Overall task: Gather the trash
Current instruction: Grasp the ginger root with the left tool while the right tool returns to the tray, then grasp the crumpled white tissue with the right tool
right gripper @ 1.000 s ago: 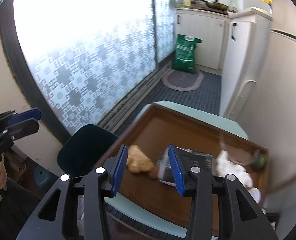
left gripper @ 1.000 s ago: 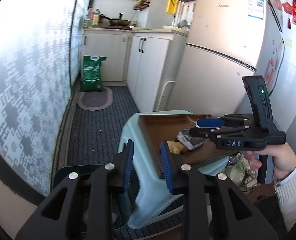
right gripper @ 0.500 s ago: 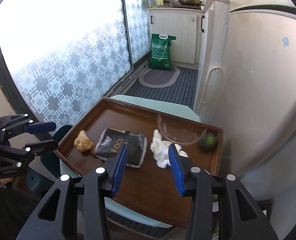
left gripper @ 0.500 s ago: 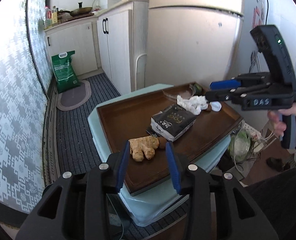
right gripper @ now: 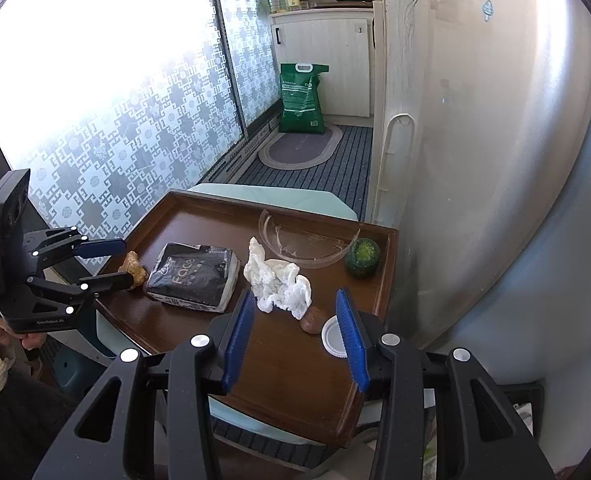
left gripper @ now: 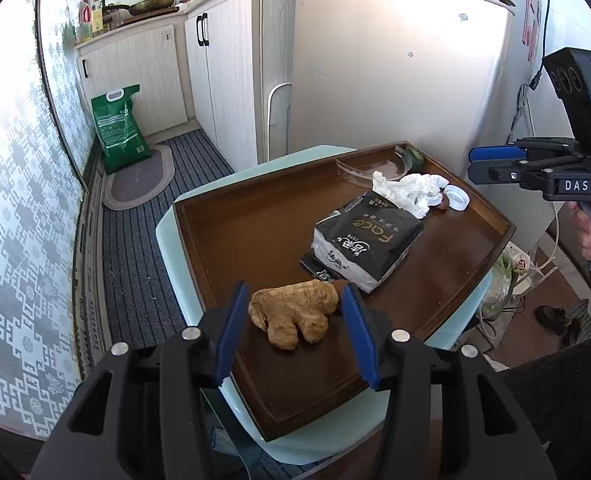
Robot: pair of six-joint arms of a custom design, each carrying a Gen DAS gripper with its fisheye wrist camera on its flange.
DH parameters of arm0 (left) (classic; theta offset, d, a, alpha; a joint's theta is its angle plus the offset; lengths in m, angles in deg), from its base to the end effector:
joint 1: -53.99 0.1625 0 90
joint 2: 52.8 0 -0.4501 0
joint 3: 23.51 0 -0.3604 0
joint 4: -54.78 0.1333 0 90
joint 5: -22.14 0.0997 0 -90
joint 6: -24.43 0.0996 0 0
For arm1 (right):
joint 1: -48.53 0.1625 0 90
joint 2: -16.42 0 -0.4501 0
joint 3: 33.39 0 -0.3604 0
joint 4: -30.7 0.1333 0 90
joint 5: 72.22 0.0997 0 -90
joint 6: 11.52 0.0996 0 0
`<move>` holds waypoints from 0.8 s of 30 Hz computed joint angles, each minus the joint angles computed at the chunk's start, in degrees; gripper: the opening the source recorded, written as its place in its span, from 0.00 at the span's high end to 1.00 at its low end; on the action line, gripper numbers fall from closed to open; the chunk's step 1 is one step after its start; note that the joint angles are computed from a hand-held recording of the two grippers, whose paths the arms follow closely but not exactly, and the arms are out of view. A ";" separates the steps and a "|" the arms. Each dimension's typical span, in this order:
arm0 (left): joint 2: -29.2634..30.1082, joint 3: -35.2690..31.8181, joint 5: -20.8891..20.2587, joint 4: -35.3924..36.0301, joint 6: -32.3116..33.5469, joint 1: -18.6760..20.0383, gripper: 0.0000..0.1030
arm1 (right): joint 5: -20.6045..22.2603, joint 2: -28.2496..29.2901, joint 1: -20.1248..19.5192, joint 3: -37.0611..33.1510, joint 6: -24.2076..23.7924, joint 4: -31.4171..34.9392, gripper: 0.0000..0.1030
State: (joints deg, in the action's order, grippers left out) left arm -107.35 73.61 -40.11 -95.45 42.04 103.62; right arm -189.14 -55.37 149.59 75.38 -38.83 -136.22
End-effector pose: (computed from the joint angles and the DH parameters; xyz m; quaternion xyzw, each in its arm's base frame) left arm -0.2830 -0.6102 0.2316 0.4327 0.8570 -0.1929 0.2029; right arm 0.1944 -0.5347 0.3692 0.2253 -0.8894 0.2979 0.2635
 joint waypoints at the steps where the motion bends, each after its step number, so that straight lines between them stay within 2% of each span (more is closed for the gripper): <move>1: 0.18 -0.27 -0.14 0.33 -0.15 0.14 0.46 | 0.15 -0.17 -0.11 0.02 -0.02 0.16 0.58; 7: 0.90 -1.00 -0.86 1.42 -0.12 0.68 0.44 | 0.89 -0.41 -0.38 0.08 -0.43 0.73 0.58; 10: 1.13 -0.98 -0.99 1.43 0.66 0.72 0.51 | 1.05 -0.03 -0.25 0.06 -1.31 1.14 0.58; 13: 1.06 -0.68 -0.65 1.17 0.90 0.58 0.51 | 0.81 0.47 -0.21 0.11 -2.24 1.37 0.58; 19: 0.55 0.25 -0.36 0.13 1.73 0.29 0.52 | -1.71 2.64 0.38 0.09 -4.02 -1.11 0.58; 24: -0.98 1.00 -2.30 -1.36 1.08 0.23 0.52 | -3.52 4.30 0.55 -0.40 -4.19 -3.86 0.58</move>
State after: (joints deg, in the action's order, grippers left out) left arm -108.33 74.61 -42.41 -96.81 43.12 103.85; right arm -192.66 -51.07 150.14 74.98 -43.02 -140.08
